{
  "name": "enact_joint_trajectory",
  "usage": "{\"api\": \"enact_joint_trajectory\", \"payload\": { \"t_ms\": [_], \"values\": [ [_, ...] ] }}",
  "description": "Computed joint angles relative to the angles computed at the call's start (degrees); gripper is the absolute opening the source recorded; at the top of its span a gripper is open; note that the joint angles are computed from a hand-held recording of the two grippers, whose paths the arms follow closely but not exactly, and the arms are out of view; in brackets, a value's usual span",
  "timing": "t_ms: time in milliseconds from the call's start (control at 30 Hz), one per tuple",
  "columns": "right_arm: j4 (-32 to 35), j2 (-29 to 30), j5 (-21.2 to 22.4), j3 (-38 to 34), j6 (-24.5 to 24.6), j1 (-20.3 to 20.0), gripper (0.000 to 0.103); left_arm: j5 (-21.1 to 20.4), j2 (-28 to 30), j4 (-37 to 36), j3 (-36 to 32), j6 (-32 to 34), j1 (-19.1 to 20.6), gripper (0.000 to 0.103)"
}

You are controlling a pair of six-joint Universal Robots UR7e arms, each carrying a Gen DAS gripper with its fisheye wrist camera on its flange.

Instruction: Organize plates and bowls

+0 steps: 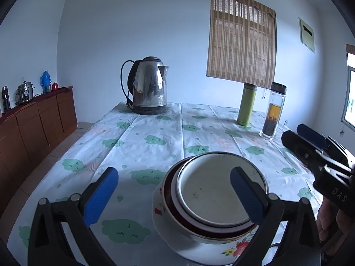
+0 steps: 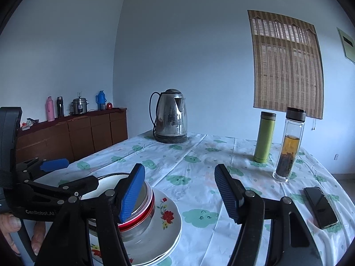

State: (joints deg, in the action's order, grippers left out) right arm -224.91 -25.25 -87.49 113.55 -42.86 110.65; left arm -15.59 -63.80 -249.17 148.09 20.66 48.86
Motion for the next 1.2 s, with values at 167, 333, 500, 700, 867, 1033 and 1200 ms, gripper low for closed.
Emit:
{"api": "enact_joint_trajectory", "payload": {
  "t_ms": [167,333,500,700,867,1033,1200],
  "values": [
    [-0.77,0.11,0.44,-0.03,0.31,-0.31,0.067,-0.15,-0.17,0.89,0.11,-0.77,0.14,0.103],
    [-0.86,0.25,0.17,-0.14,0.55,-0.42,0.067,-0.13,-0.14,2.08,0.10,-1.86,0.45,0.103],
    [-0.92,0.27,0.12,-0.26,0.73,-0.59,0.067,-0.19,-0.84,4.96,0.41,-4.37,0.75,0.103],
    [-1.11,0.16,0.27,0.02,0.54,-0.66,0.067,0.53,-0.32,4.96,0.28,-3.87,0.50,0.103],
    [-1.66,0.44,0.09,0.11,-0.22,-0.53,0.067,0.49,-0.40,5.26,0.37,-4.20,0.45,0.103],
    [-2.70,0.50,0.21,0.44,-0.51,-0.54,0.067,0.70,-0.20,4.46,0.36,-3.65,0.20,0.103],
    [-2.74,0.49,-0.08,0.43,-0.40,-0.53,0.067,0.80,-0.21,4.06,0.46,-3.42,0.02,0.103]
  ]
}}
